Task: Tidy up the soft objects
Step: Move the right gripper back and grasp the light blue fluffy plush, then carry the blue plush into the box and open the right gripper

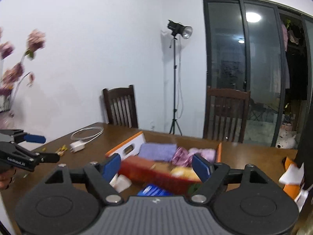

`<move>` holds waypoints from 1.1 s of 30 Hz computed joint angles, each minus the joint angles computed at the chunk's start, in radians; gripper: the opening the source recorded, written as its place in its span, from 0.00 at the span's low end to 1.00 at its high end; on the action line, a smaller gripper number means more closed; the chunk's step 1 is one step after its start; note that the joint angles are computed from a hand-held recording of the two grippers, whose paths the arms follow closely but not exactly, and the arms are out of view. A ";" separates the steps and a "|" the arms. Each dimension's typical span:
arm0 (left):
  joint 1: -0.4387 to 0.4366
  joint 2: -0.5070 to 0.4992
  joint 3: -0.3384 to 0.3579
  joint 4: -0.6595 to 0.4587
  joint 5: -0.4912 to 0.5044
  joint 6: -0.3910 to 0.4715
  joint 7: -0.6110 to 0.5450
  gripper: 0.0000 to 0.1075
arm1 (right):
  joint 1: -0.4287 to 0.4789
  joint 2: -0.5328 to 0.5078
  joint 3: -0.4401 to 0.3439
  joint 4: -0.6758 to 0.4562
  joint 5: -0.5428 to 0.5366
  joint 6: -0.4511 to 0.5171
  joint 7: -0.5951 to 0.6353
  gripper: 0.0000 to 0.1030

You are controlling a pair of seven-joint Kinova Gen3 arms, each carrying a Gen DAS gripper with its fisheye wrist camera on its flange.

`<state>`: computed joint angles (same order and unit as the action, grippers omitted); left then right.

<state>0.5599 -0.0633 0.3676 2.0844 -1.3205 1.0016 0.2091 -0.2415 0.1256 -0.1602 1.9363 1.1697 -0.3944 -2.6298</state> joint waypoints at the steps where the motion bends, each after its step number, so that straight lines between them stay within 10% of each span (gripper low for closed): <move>1: 0.023 0.008 0.017 0.018 0.003 0.025 0.039 0.96 | 0.000 -0.015 0.004 0.046 -0.041 -0.024 0.040 0.80; 10: 0.181 0.038 -0.012 0.098 0.062 0.014 0.215 0.96 | -0.010 -0.037 -0.025 0.269 -0.174 -0.017 0.144 0.83; 15: 0.076 0.051 -0.017 0.085 0.018 -0.112 0.207 0.96 | 0.012 0.017 -0.030 0.238 -0.148 -0.025 0.074 0.80; 20: -0.040 0.121 -0.024 0.065 -0.145 -0.312 0.302 0.95 | 0.039 0.137 -0.038 0.128 -0.023 -0.077 -0.049 0.58; 26: 0.008 0.206 -0.204 -0.005 -0.216 -0.524 0.266 0.73 | 0.048 0.281 -0.039 -0.043 0.092 -0.105 -0.211 0.43; 33: -0.065 0.261 -0.243 -0.025 -0.357 -0.701 0.397 0.46 | 0.021 0.384 0.026 -0.173 0.287 -0.188 -0.448 0.35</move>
